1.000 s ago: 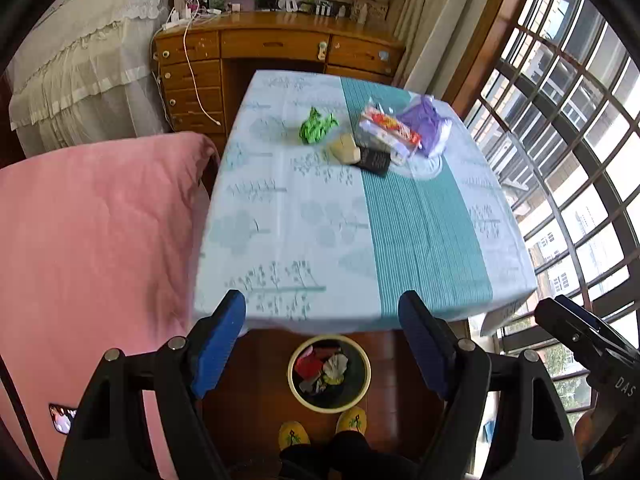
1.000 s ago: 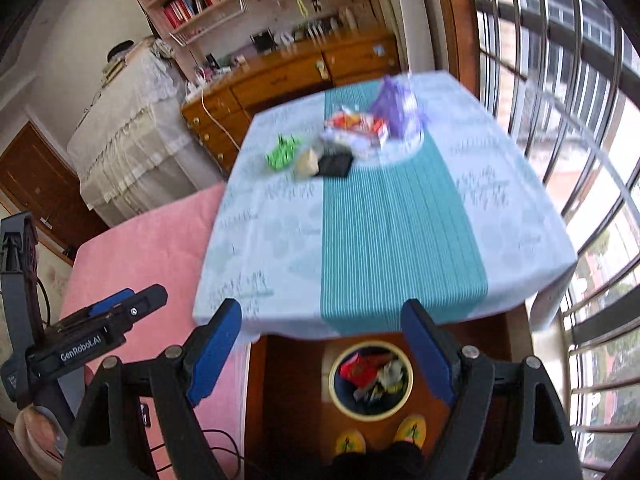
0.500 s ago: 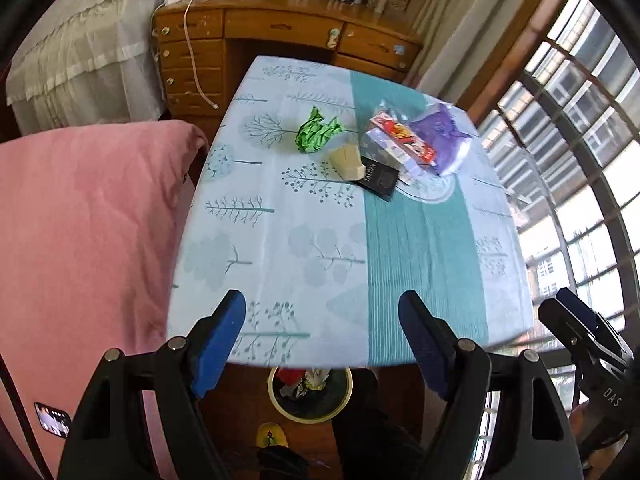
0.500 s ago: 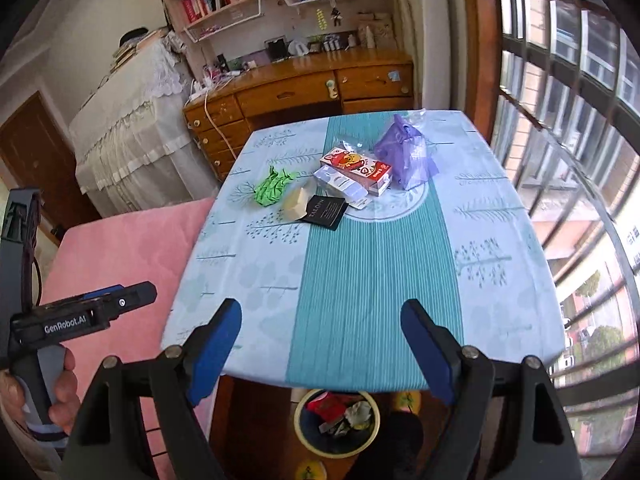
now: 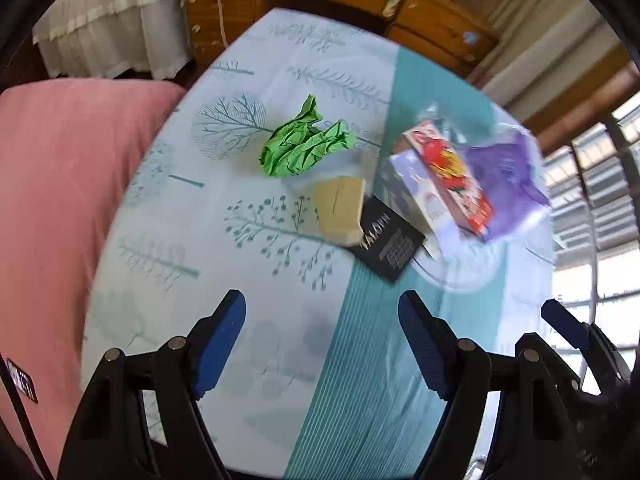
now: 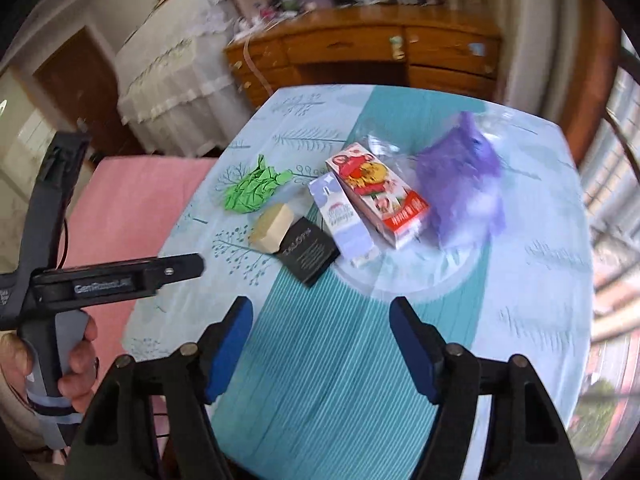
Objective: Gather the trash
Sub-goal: 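Grasp the beige soap bar with the left gripper while the right grasps the milk carton, then lift the soap bar with the left gripper while the right lifts the carton toward the wastebasket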
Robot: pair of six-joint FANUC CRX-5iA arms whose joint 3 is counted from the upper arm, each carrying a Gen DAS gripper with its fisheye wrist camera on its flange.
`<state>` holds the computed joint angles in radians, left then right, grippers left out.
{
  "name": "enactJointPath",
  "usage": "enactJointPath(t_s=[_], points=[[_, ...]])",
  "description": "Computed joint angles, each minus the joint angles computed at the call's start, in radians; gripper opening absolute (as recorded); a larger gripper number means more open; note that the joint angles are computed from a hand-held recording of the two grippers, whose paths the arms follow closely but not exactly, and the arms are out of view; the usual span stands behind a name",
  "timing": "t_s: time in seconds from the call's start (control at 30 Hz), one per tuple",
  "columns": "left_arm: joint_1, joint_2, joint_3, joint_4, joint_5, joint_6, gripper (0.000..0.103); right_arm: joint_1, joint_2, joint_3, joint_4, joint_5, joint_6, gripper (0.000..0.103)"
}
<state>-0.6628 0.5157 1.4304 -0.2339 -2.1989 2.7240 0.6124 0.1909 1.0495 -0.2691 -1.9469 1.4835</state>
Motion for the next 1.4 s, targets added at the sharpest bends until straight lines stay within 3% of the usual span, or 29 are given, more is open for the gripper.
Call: enactJointPath(t_s=[0.2, 0.47, 0.63, 0.77, 0.83, 0.93, 1.1, 1.4], points=[[0.096, 0.009, -0.111, 0.084, 0.060, 0.021, 0.076, -0.025, 0.175, 0.131, -0.068, -0.043, 0.074, 0.062], [0.156, -0.035, -0.282, 0.154, 0.163, 0.058, 0.076, -0.021, 0.289, 0.175, -0.096, -0.089, 0.124, 0.054], [0.174, -0.047, -0.341, 0.174, 0.200, 0.076, 0.076, -0.020, 0.303, 0.176, -0.108, -0.061, 0.139, 0.053], [0.194, -0.042, -0.364, 0.190, 0.220, 0.087, 0.072, -0.007, 0.307, 0.172, -0.091, -0.033, 0.179, 0.044], [0.188, -0.009, -0.308, 0.165, 0.183, 0.068, 0.068, -0.009, 0.306, 0.170, -0.093, -0.024, 0.190, 0.042], [0.186, 0.047, -0.213, 0.146, 0.139, 0.036, 0.041, -0.024, 0.296, 0.157, -0.114, -0.012, 0.196, 0.039], [0.180, 0.073, -0.168, 0.137, 0.135, 0.057, 0.041, -0.050, 0.292, 0.173, -0.158, -0.031, 0.186, 0.037], [0.115, -0.064, -0.327, 0.065, 0.224, 0.094, 0.041, -0.098, 0.254, 0.168, -0.229, -0.048, 0.150, 0.036]])
